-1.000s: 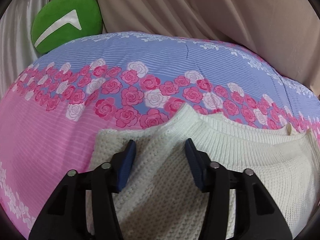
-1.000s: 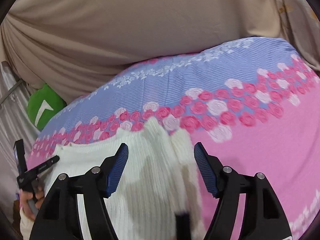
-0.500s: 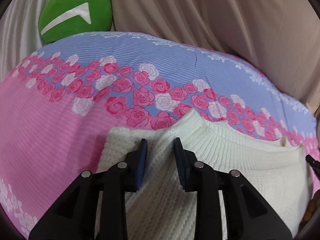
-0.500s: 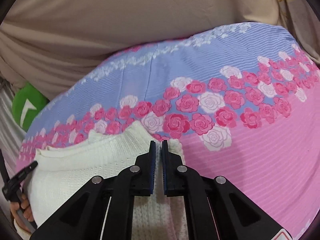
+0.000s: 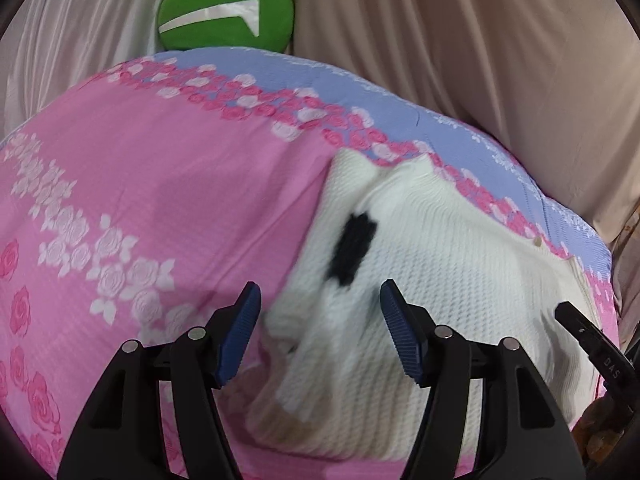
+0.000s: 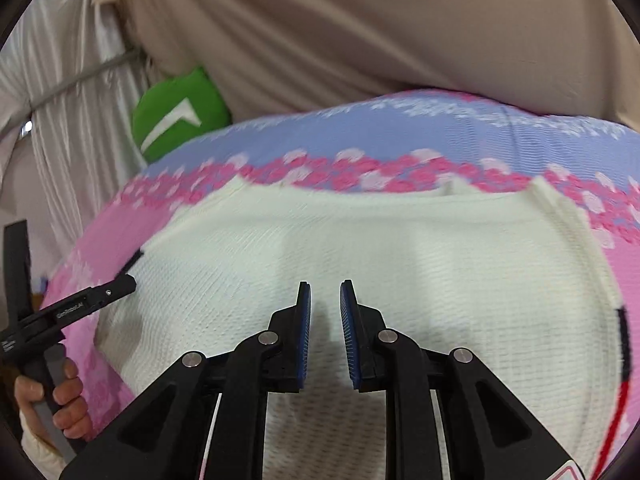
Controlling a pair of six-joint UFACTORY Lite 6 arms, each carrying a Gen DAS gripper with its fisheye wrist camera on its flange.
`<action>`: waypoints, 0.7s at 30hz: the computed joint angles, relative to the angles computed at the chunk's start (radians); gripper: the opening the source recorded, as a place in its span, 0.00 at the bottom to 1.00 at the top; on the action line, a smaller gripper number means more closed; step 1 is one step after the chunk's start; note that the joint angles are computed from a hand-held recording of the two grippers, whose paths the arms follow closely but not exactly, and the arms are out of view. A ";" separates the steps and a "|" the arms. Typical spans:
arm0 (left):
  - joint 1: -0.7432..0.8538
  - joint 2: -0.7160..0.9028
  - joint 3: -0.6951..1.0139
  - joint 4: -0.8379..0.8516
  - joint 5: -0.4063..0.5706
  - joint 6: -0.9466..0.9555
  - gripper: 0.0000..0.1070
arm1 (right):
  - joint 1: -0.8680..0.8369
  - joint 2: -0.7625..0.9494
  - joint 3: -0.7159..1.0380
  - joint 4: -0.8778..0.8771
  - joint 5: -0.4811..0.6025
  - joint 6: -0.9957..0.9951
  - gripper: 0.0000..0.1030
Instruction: Fold small clothes
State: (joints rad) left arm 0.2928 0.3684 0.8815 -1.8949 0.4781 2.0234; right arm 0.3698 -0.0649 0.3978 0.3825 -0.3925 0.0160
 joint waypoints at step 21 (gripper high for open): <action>-0.037 -0.042 0.004 0.115 0.113 -0.234 0.26 | 0.007 0.118 -0.004 -0.067 -0.097 0.084 0.20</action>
State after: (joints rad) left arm 0.2560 0.3261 0.8859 -1.7799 0.5911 1.7897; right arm 0.3771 0.0528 0.3941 0.3150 -0.4898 0.1000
